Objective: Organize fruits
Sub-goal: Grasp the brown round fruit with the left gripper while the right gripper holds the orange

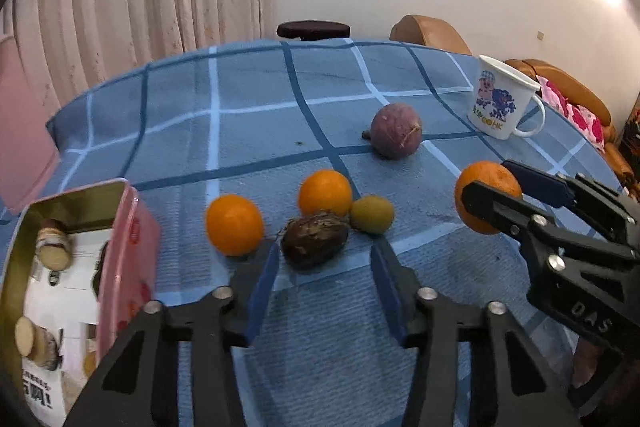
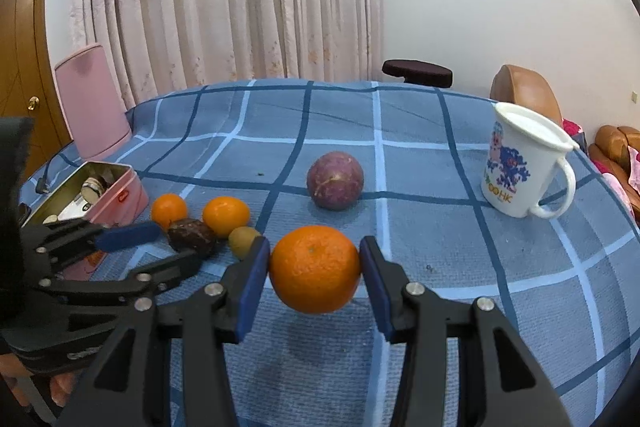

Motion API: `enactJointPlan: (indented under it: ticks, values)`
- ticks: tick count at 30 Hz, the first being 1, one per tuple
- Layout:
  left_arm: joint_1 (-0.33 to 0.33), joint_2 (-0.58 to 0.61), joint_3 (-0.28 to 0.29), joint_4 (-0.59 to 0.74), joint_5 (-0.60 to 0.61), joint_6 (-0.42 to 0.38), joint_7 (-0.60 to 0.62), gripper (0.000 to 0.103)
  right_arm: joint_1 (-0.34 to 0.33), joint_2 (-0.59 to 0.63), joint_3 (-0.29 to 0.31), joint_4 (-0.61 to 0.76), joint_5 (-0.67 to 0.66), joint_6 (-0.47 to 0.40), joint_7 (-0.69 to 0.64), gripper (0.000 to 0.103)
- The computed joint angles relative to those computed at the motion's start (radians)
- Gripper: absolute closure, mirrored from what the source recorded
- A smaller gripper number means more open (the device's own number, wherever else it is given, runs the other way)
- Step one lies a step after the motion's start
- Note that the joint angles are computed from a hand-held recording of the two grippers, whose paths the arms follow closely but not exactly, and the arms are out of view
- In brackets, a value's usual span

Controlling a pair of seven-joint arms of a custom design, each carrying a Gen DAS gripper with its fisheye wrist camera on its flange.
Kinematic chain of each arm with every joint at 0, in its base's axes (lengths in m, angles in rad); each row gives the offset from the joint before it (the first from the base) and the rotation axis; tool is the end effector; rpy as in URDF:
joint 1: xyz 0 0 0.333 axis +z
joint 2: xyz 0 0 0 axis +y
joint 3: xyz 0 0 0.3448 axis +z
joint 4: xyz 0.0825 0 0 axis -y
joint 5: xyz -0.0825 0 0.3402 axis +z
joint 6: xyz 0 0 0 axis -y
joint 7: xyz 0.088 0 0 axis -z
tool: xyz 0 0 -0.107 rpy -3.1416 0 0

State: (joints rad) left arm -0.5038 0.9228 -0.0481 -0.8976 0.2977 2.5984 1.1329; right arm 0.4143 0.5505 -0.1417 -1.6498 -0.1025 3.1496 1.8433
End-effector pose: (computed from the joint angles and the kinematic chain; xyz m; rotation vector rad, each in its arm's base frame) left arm 0.6991 -0.4136 0.4565 -1.5498 2.0401 -0.9186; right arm 0.6759 0.2236 0.4611 -1.7335 1.4733 -0.6887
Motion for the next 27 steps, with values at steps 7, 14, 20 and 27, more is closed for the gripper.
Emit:
enactJointPlan:
  ticks: [7,14,20,27]
  values:
    - [0.003,0.062,-0.008,0.118,-0.024,-0.058,0.021,0.065,-0.028,0.001,0.035,0.003,0.008,-0.003,-0.019,0.054]
    - [0.0,0.005,0.008,0.002,-0.009,0.033,0.002,0.065,-0.047,-0.008,0.059,-0.023,0.032,0.044,-0.039,0.054]
    - [-0.009,-0.04,0.035,-0.088,0.025,0.122,-0.043,0.065,-0.035,-0.02,0.05,-0.058,0.052,0.114,-0.062,0.054]
    - [-0.034,-0.079,0.087,-0.165,0.084,0.207,-0.124,0.065,-0.019,-0.026,0.04,-0.083,0.089,0.17,-0.103,0.054]
